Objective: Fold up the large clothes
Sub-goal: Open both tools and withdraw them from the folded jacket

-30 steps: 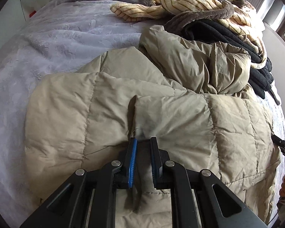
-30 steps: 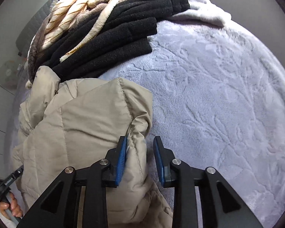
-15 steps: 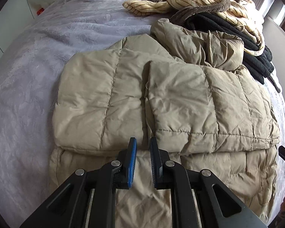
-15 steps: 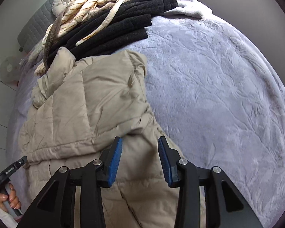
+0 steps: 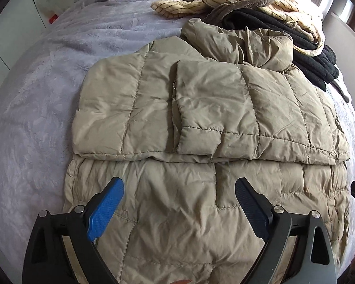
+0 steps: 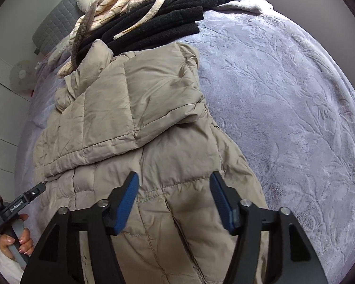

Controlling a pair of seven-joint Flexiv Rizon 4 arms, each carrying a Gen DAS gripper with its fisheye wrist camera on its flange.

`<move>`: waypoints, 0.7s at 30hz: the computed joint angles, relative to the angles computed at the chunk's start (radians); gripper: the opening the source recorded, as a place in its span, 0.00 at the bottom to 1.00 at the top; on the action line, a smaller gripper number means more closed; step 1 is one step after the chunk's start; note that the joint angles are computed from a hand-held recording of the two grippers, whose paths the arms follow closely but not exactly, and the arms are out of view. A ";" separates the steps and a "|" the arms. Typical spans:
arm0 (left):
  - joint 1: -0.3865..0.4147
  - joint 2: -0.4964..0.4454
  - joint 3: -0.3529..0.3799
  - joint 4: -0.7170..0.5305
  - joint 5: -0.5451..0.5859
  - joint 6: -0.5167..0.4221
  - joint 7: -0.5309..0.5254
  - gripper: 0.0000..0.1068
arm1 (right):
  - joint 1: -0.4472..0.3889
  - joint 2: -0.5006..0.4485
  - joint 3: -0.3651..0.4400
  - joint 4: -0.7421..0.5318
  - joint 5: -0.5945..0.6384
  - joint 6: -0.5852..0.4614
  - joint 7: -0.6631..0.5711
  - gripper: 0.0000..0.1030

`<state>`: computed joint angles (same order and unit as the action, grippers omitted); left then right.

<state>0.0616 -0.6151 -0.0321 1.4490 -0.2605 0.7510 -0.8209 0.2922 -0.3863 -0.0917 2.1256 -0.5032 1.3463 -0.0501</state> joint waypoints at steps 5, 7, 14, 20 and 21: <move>-0.004 0.040 0.004 0.053 0.005 0.027 0.005 0.96 | 0.031 0.024 -0.035 0.030 -0.066 0.022 0.031 0.88; -0.009 0.056 0.011 0.071 0.016 0.030 0.001 0.96 | 0.041 0.035 -0.054 0.051 -0.106 0.046 0.061 0.88; -0.015 0.121 0.052 0.156 0.061 0.034 -0.050 0.96 | 0.013 0.073 -0.019 0.104 -0.102 0.082 0.055 0.89; 0.000 0.175 0.080 0.213 0.094 -0.041 -0.118 0.96 | -0.028 0.112 0.060 0.135 -0.007 0.062 0.011 0.89; 0.000 0.188 0.084 0.227 0.105 -0.039 -0.124 0.96 | -0.034 0.118 0.081 0.134 0.020 0.047 -0.003 0.89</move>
